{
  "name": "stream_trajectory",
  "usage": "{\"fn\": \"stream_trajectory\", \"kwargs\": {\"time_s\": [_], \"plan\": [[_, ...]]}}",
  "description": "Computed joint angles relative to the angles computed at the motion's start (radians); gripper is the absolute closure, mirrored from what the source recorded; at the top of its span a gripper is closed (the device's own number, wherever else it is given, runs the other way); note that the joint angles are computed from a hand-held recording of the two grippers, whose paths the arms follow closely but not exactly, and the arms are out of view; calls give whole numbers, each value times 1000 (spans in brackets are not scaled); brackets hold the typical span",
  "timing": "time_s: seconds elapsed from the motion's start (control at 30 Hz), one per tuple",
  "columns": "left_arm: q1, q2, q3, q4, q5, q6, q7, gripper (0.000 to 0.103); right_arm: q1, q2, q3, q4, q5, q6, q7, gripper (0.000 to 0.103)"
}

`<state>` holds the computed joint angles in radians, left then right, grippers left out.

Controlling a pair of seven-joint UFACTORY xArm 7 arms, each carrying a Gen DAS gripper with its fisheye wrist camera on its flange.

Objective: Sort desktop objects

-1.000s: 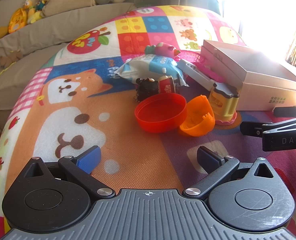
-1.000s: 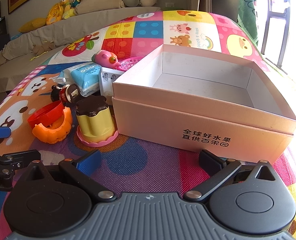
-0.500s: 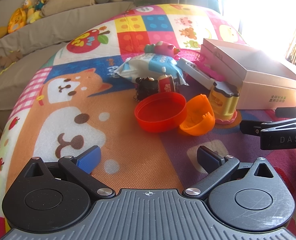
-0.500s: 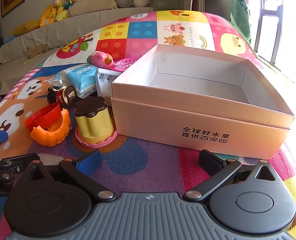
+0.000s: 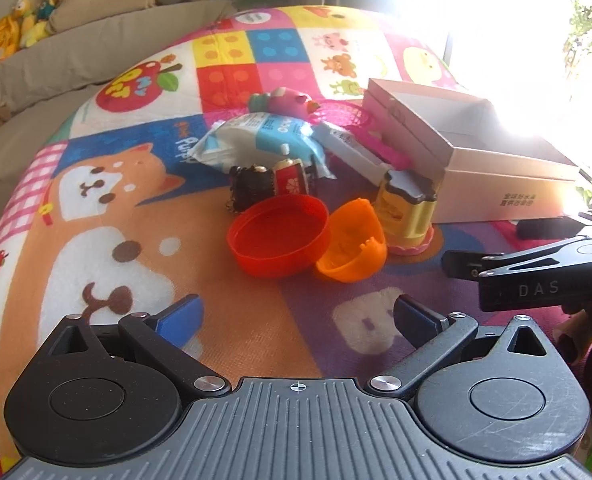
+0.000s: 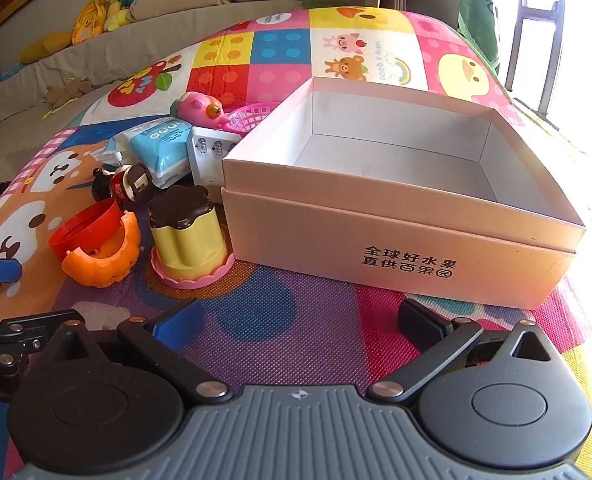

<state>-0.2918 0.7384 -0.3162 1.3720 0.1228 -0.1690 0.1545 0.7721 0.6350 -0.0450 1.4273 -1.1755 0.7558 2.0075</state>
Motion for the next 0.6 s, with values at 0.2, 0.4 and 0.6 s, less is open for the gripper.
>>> {"fn": "stream_trajectory", "kwargs": {"time_s": [0.2,0.4,0.6], "plan": [[-351,37,394,87,-146,-98,-14,0,-11,-12,-1,-16,-6,-35,-16,0],[-514,82,642,116,-339,-78,-29,0,-1,-17,1,-21,-25,-17,-2,0],[-411,5,576,26,-347,-74,-65,0,81,28,0,83,-148,119,-20,6]]}}
